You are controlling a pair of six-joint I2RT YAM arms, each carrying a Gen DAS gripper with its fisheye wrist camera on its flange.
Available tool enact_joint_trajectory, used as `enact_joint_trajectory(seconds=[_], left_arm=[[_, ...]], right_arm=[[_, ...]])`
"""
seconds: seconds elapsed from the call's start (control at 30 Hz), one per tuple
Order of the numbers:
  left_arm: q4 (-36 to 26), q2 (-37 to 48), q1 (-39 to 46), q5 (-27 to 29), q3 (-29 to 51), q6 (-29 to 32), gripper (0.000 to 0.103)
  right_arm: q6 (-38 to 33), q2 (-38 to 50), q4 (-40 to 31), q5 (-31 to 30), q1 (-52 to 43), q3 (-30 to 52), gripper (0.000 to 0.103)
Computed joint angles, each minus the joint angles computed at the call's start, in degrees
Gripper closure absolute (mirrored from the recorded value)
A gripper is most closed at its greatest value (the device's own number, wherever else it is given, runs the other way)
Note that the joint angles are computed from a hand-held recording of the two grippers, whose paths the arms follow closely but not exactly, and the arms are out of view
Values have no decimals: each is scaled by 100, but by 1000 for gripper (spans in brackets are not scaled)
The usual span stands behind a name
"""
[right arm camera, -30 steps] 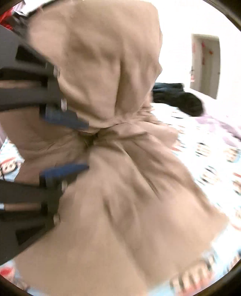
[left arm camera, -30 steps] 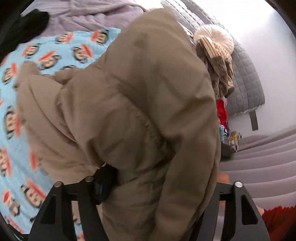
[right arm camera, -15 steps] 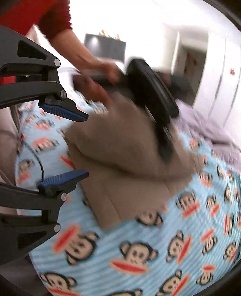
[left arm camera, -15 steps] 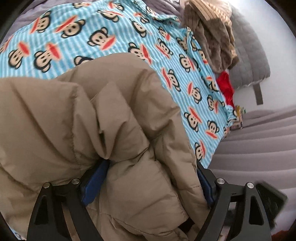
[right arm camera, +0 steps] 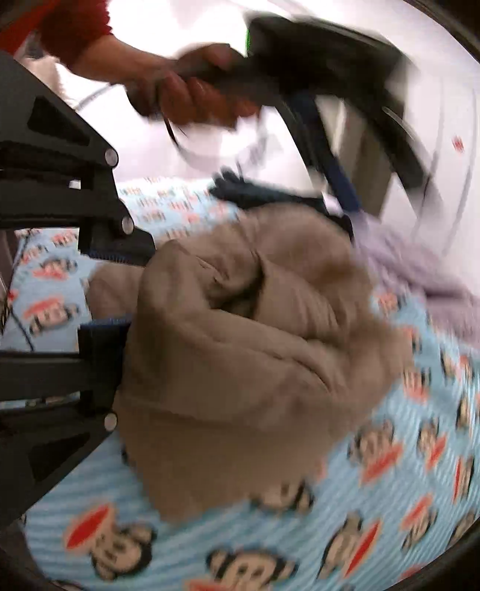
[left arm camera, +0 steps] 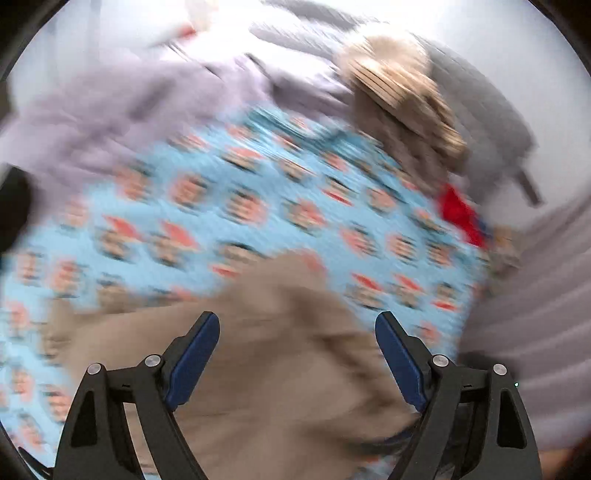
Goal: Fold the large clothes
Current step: 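Lower the bundle onto the sheet and regrasp its folded edge with both grippers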
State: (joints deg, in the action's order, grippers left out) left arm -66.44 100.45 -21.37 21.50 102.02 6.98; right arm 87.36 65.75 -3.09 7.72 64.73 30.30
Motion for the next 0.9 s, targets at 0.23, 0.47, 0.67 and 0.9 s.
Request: enact_joint_trajectory(seconds=[0.23,0.47,0.67,0.9], left_arm=[[1403,-335,340,-1077,-2177,57,17],[2324,565,-602,-1422,-2137,-536,16],[2309,944,-966,-1690,-1859,-671,16],[2293,983,-968,-1742,-1867,-618,16]], right_arm=[[115,94,-751,-89,-119,126,83],[501,371,532,-758,-876,-1128,100],[345,704,1739,-1304,-1395,-1792,100],[340,346,988,-1487,-1532,-1559,97]])
